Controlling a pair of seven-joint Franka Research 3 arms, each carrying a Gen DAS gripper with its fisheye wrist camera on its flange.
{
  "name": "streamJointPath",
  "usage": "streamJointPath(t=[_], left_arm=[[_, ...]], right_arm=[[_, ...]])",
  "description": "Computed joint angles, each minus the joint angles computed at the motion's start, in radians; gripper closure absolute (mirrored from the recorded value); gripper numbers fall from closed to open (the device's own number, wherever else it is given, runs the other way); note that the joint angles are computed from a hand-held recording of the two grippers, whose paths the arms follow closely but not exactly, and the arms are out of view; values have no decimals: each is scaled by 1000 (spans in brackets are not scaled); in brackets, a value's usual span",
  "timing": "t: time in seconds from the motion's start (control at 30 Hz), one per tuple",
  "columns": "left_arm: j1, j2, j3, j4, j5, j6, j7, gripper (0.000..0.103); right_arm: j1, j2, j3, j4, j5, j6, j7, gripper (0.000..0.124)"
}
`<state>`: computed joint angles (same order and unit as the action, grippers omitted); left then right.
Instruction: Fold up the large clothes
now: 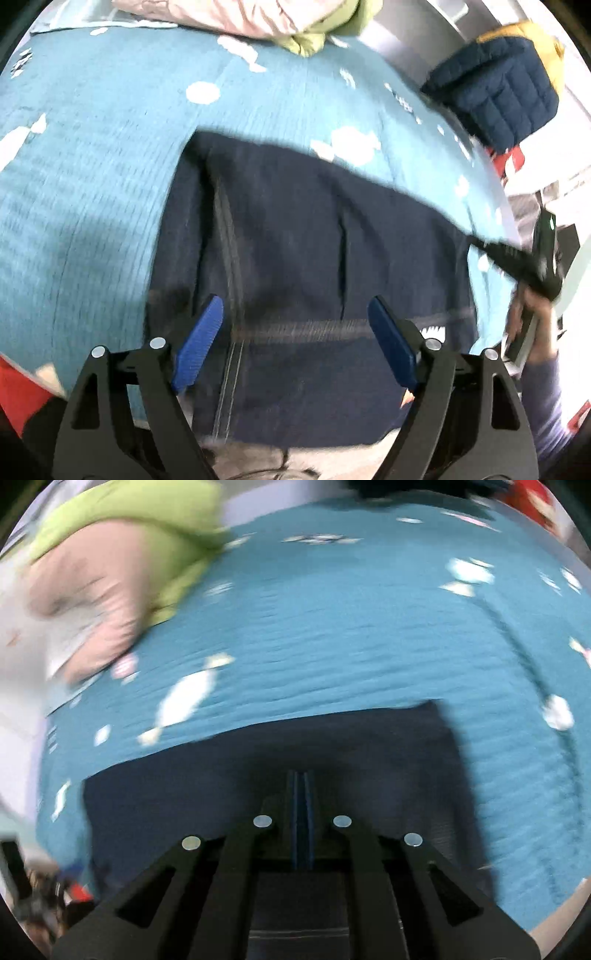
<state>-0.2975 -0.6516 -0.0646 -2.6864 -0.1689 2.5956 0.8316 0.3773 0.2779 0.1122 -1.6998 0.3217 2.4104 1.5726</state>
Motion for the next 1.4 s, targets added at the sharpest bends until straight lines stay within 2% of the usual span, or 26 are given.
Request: streamJointPath(t=[0.07,0.2,0.27,0.33,0.37,0.43,0.5,0.53,0.6,0.67,0.7,0.77,0.83,0.93,1.0,1.13,1.27,1.4], left_arm=[[2,87,6,70,23,48,43,21],[-53,254,53,206,-63,116,167,21],[-27,315,43,254,-67,78,186,21],[11,415,30,322,-83,-15,185,22],[15,439,35,319,-132,-22,212,22],[20,465,34,297,-216,12,289,22],[43,445,7,287,-214,23,302,21],[49,423,2,275,-235,33,320,21],[49,348,9,211,-299,89,357,21],[64,263,12,142,-291,105,337,21],[92,216,4,105,-255,96,287,21],[85,148,34,44,-277,97,273,20],[144,83,5,-3,-182,36,140,20],[98,-13,67,-101,-219,68,113,20],[74,-66,90,-156,-236,85,88,20],[18,-69,130,-177,-249,103,82,18],[-3,-75,145,-184,-251,107,86,16],[-108,-49,221,-178,-358,147,148,16]], right_arm=[[3,24,43,34,70,-35,-60,118],[62,71,54,83,59,-53,-30,118],[78,110,43,118,40,-67,-1,118],[96,156,15,159,-21,-107,54,124],[81,179,22,162,4,-121,52,124],[55,189,39,151,65,-104,42,124],[58,182,35,168,57,-137,60,124],[49,171,42,164,85,-131,62,118],[31,130,49,125,146,-45,50,118],[63,128,5,131,48,-7,108,118],[73,149,-14,156,-2,-35,141,118],[53,218,-10,218,-10,-123,153,124],[17,237,17,211,47,-113,108,124],[30,181,10,174,30,-88,116,117],[17,136,48,129,88,-62,51,117],[19,86,74,77,150,-80,-33,117],[45,87,73,66,173,-91,-34,117],[49,80,67,51,194,-86,-24,117]])
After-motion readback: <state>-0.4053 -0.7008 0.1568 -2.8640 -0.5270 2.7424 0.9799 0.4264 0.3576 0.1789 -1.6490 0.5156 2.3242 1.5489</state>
